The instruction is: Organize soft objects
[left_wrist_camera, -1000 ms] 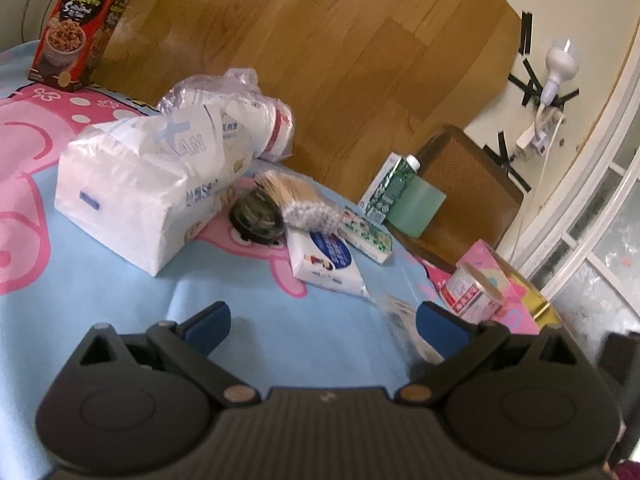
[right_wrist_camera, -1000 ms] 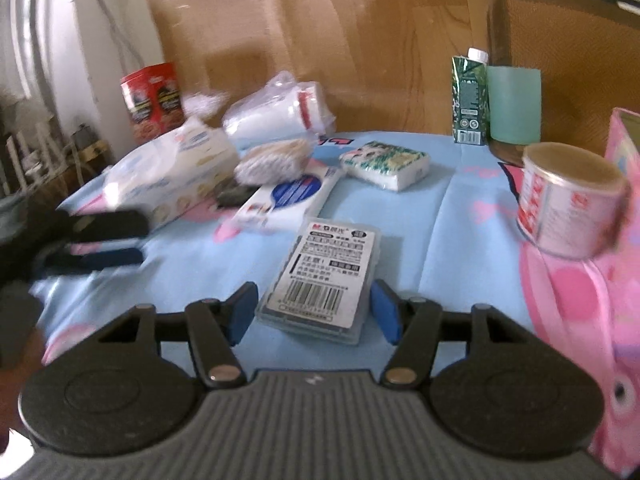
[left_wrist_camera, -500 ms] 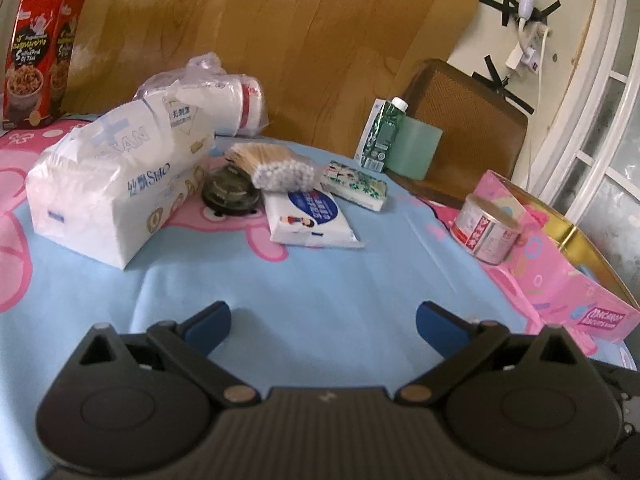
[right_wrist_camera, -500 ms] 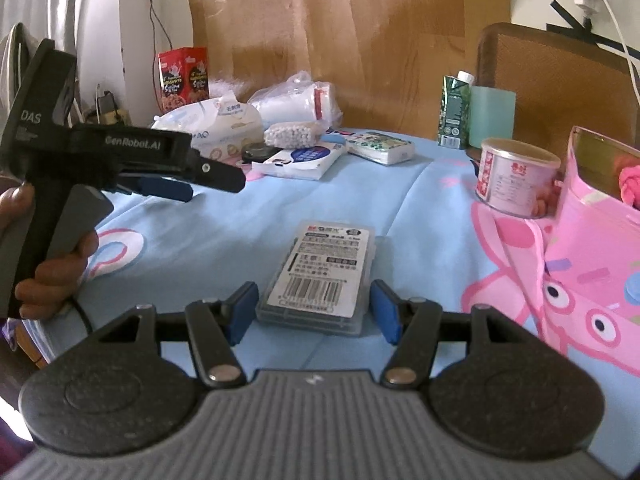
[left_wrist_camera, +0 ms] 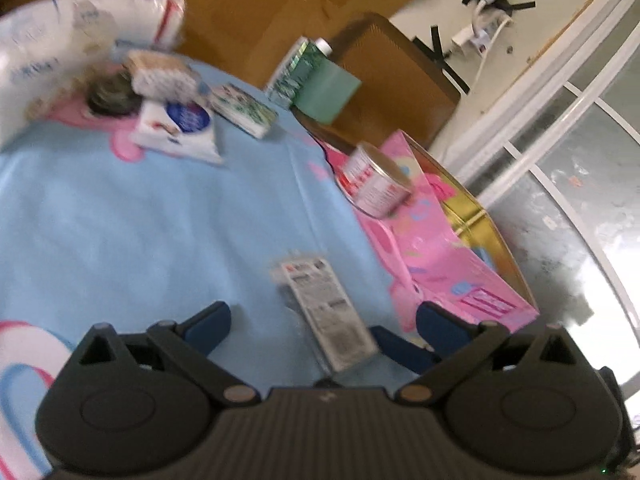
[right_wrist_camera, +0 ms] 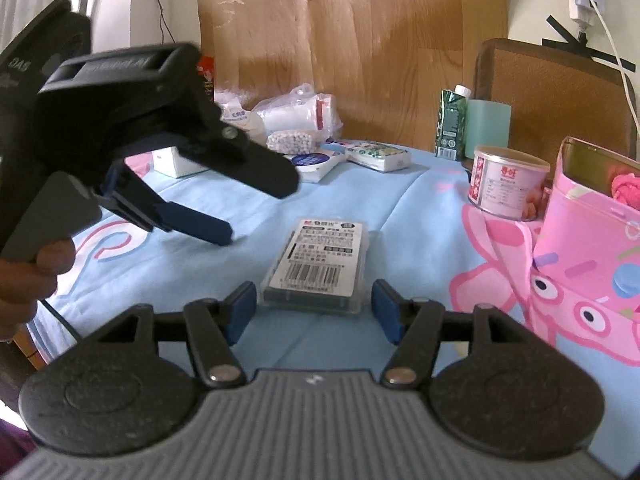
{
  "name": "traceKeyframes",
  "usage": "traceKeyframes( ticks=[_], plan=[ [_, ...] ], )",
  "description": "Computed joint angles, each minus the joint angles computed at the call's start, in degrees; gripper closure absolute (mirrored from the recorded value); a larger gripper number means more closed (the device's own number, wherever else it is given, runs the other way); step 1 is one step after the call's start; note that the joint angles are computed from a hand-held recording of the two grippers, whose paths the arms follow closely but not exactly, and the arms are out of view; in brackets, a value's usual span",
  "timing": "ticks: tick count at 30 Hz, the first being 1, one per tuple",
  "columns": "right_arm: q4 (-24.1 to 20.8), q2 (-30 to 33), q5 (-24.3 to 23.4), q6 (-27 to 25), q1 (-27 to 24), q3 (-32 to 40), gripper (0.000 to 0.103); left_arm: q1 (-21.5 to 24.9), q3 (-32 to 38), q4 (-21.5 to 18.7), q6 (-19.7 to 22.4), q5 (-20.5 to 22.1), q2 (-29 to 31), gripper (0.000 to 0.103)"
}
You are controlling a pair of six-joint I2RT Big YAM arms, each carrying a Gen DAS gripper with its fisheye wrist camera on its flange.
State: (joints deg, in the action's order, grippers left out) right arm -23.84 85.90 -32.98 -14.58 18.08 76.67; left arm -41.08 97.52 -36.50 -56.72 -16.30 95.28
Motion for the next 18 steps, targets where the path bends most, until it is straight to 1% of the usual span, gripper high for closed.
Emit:
traceKeyframes(
  ticks=[1,4,5,7,9,10,12,13,16,18],
  plan=[
    [0.29,-0.09,-0.16,0.04,-0.10,-0.21,0.037,0.02,0.29,0.14,-0.36,0.67,0.34,0.001],
    [1.42,-0.41,-0.36,0.18,-0.18,-1.00,0.038,-0.24,1.75,-0.58,-0.24,0.76,1.44,0.002],
    [1.77,-0.52,-0.39,0.21,-0.19,-1.24,0.044,-0.32,2.28,-0.70,-0.25,0.79,1.84,0.002],
    [2.21,-0.86,-0.73,0.21,-0.19,-1.73,0.044,-0.34,3.06,-0.54,0.01,1.74,2.55,0.008],
    [2.71,-1.15,-1.51,0.57,-0.35,-2.21,0.044,-0.35,4.58,-1.22,0.47,2.69,3.59,0.010],
    [3.10,-1.35,-1.67,0.87,-0.41,-2.48,0.044,-0.47,5.64,-2.23,0.74,2.42,4.14,0.010],
    [4.99,-1.88,-1.26,1.43,-0.59,-3.39,0.044,-0.59,7.32,-3.30,1.33,2.45,4.99,0.013],
    [5.80,-2.04,-1.39,1.97,-0.91,-3.69,0.044,-0.54,7.82,-3.23,1.51,2.79,5.27,0.014],
    [8.50,-2.42,-1.91,4.70,-2.00,-4.29,0.044,-0.31,9.75,-2.98,1.96,4.23,6.29,0.016],
    [11.23,-3.05,-1.46,6.05,-2.57,-5.20,0.044,-0.37,12.25,-3.76,3.10,4.50,7.57,0.016]
  ],
)
